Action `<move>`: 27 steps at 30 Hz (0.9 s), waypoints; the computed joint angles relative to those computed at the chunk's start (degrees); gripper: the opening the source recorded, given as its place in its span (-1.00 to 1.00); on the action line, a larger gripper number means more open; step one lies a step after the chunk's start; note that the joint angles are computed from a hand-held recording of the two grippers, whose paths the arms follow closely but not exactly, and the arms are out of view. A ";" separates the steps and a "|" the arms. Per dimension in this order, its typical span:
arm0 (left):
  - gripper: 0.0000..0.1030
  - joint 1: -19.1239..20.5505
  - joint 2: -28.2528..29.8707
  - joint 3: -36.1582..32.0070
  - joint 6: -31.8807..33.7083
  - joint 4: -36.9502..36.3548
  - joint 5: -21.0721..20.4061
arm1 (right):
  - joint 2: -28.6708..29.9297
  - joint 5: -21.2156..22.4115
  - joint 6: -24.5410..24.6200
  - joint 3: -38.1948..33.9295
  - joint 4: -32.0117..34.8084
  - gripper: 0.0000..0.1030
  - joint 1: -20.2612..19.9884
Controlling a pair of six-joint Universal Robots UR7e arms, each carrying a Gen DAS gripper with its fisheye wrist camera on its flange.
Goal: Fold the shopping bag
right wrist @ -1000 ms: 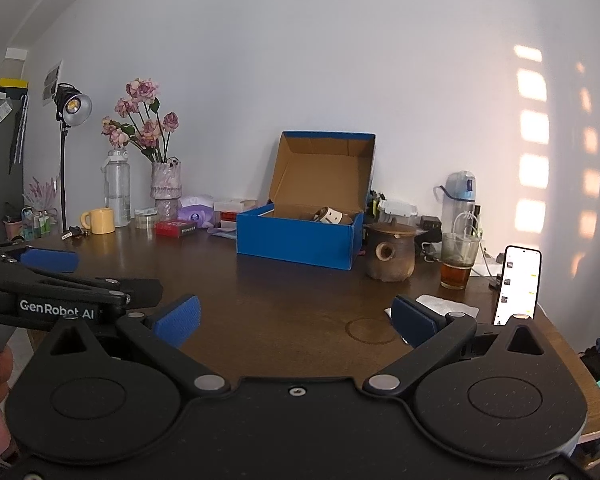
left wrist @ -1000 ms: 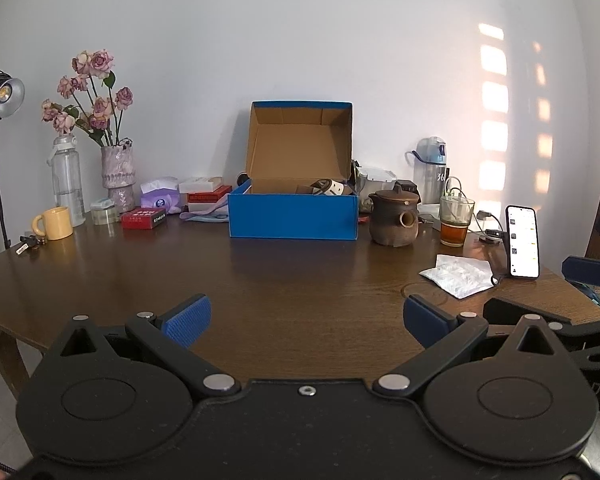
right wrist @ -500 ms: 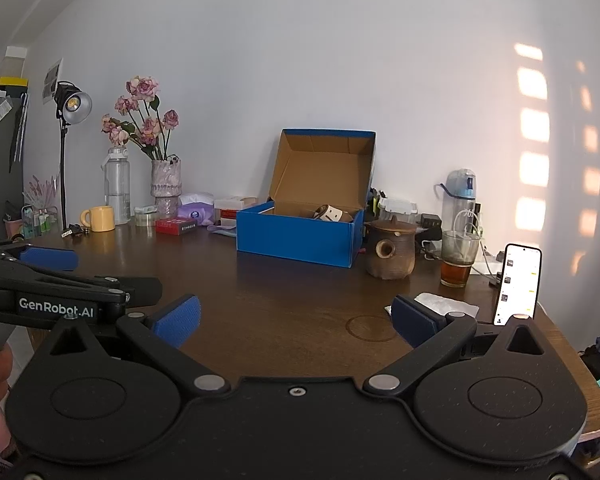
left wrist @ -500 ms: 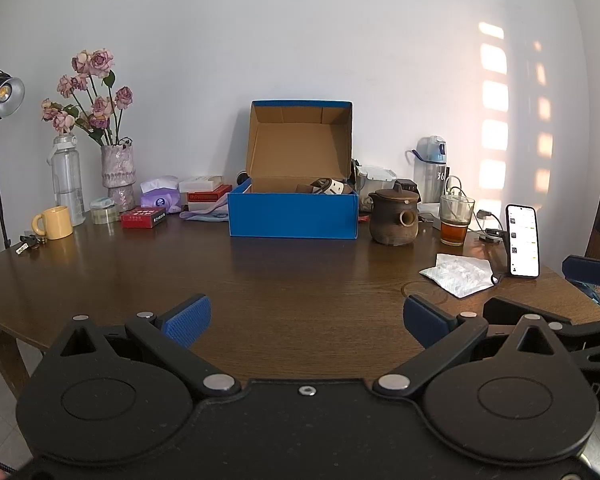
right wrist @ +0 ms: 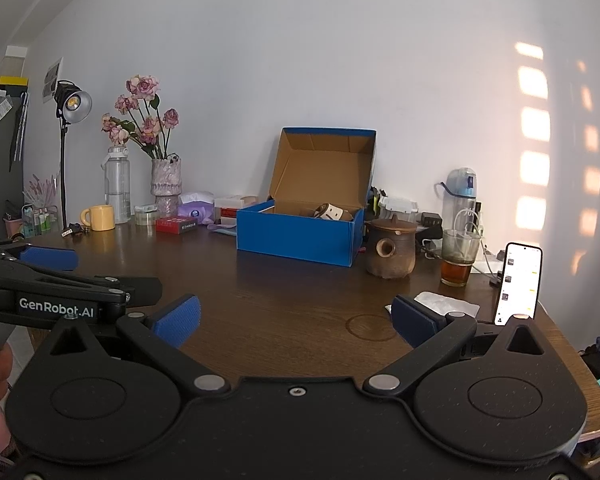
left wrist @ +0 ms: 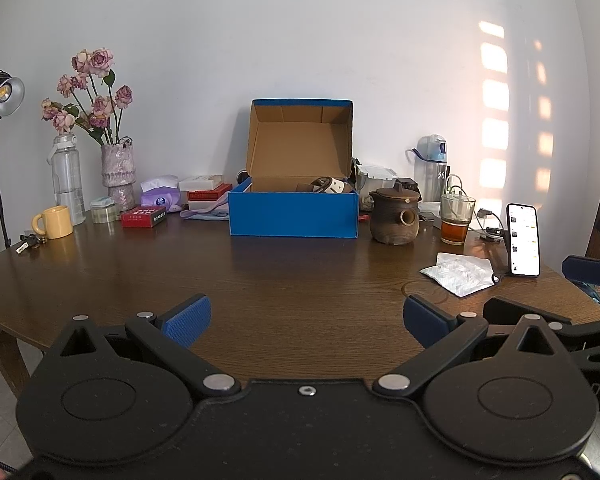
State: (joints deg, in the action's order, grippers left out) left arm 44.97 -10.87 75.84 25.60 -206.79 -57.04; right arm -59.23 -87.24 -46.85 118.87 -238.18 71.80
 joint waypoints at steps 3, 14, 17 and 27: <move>1.00 0.05 -0.01 -0.01 0.06 0.11 -0.02 | -0.05 0.02 0.02 -0.04 0.19 1.00 -0.07; 1.00 0.24 0.30 -0.88 -0.12 1.10 -0.02 | -0.08 0.10 0.03 -0.17 0.76 1.00 -0.27; 1.00 0.27 0.31 -0.79 -0.16 1.11 0.00 | -0.09 0.08 0.01 -0.14 0.88 1.00 -0.33; 1.00 0.44 0.20 -0.43 -0.30 1.09 -0.05 | 0.03 -0.10 -0.11 -0.08 1.05 1.00 -0.44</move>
